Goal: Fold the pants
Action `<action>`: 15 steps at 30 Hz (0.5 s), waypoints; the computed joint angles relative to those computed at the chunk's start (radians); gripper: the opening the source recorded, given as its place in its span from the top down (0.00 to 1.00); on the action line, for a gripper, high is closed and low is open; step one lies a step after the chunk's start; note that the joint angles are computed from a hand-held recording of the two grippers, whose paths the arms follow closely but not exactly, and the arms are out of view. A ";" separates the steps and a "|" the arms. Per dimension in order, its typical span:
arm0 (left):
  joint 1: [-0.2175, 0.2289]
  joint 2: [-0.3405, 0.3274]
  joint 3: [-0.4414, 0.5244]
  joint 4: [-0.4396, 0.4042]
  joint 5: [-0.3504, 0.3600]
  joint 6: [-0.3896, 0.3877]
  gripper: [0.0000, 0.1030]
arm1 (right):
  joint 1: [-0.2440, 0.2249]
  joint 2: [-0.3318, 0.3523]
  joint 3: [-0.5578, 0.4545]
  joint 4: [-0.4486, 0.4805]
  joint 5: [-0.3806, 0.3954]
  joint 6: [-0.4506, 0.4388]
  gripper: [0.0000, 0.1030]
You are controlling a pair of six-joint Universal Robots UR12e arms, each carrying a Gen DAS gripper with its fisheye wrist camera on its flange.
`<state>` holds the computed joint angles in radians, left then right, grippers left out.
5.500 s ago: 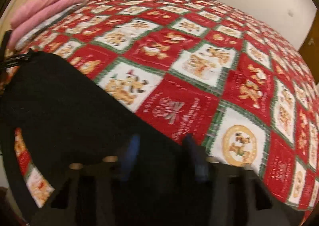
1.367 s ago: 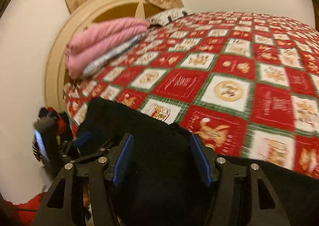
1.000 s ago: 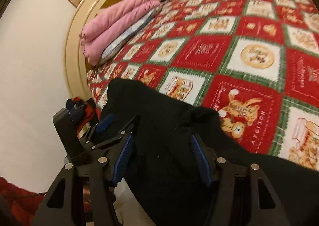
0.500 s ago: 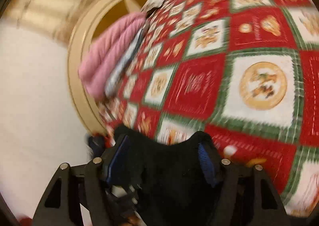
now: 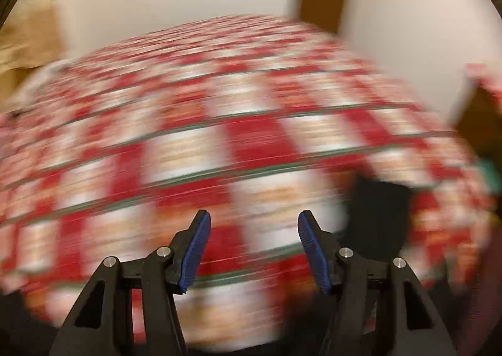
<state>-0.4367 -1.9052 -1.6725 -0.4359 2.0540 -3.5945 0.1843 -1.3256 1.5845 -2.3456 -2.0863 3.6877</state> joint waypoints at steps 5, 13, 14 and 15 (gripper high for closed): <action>-0.001 -0.001 0.012 -0.040 0.009 -0.022 0.00 | -0.104 -0.035 0.078 0.038 0.146 0.038 0.42; -0.005 -0.003 0.025 -0.077 0.022 -0.037 0.00 | -0.187 -0.128 0.186 -0.118 0.376 0.076 0.95; -0.006 -0.003 0.027 -0.082 0.024 -0.039 0.00 | -0.199 -0.152 0.221 -0.177 0.421 0.091 0.95; -0.006 -0.003 0.028 -0.087 0.026 -0.041 0.00 | -0.210 -0.184 0.261 -0.232 0.456 0.102 0.95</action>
